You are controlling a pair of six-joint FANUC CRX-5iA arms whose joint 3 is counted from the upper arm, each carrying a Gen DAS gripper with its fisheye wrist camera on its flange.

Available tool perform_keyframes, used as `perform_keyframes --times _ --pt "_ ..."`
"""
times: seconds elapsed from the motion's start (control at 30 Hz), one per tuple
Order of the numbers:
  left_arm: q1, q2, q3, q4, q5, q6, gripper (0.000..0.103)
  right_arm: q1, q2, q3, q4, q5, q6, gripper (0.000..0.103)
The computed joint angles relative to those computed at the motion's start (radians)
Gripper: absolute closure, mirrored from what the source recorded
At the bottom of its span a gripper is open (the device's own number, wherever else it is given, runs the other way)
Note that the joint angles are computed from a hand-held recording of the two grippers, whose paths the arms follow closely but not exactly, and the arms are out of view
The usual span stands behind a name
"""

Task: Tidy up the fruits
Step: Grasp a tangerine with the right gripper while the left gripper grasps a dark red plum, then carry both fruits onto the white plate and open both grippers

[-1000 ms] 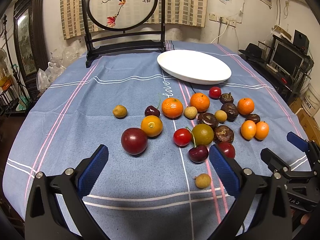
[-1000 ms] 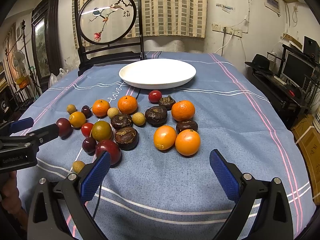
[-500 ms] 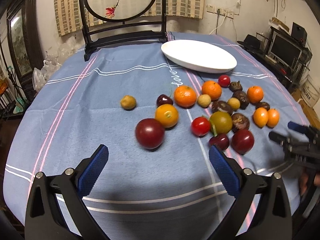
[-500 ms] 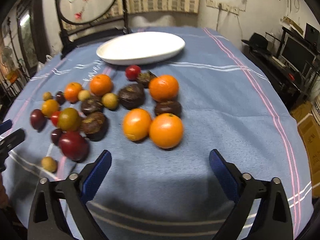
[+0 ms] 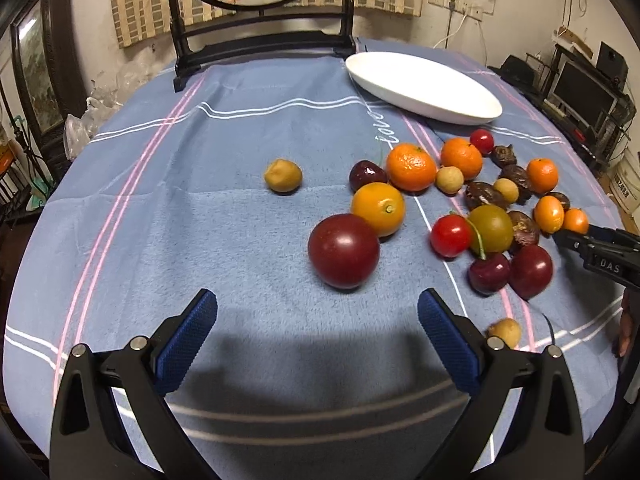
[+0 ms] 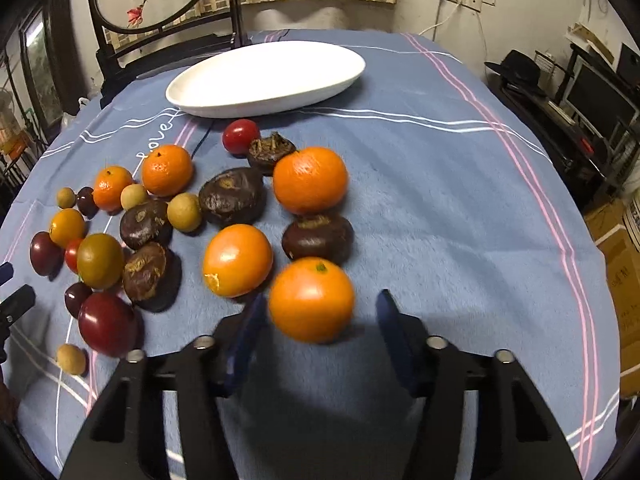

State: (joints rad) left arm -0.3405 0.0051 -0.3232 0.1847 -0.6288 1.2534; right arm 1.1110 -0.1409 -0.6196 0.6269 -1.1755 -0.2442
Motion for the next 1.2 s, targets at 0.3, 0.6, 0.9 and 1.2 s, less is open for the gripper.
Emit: perform_keyframes --times 0.3,0.6,0.9,1.2 --pt "-0.025 0.101 0.096 -0.021 -0.061 0.031 0.043 0.04 -0.073 -0.072 0.05 0.049 -0.078 0.065" --pt "-0.025 0.114 0.097 0.045 -0.055 -0.054 0.064 0.073 -0.112 -0.084 0.111 0.058 -0.081 0.065" --pt "0.007 0.077 0.075 0.275 -0.043 -0.231 0.064 -0.052 -0.088 -0.026 0.283 0.131 -0.038 0.065" --pt "-0.086 0.27 0.379 0.139 -0.078 -0.009 0.064 -0.321 0.075 0.11 0.251 0.373 0.049 0.065"
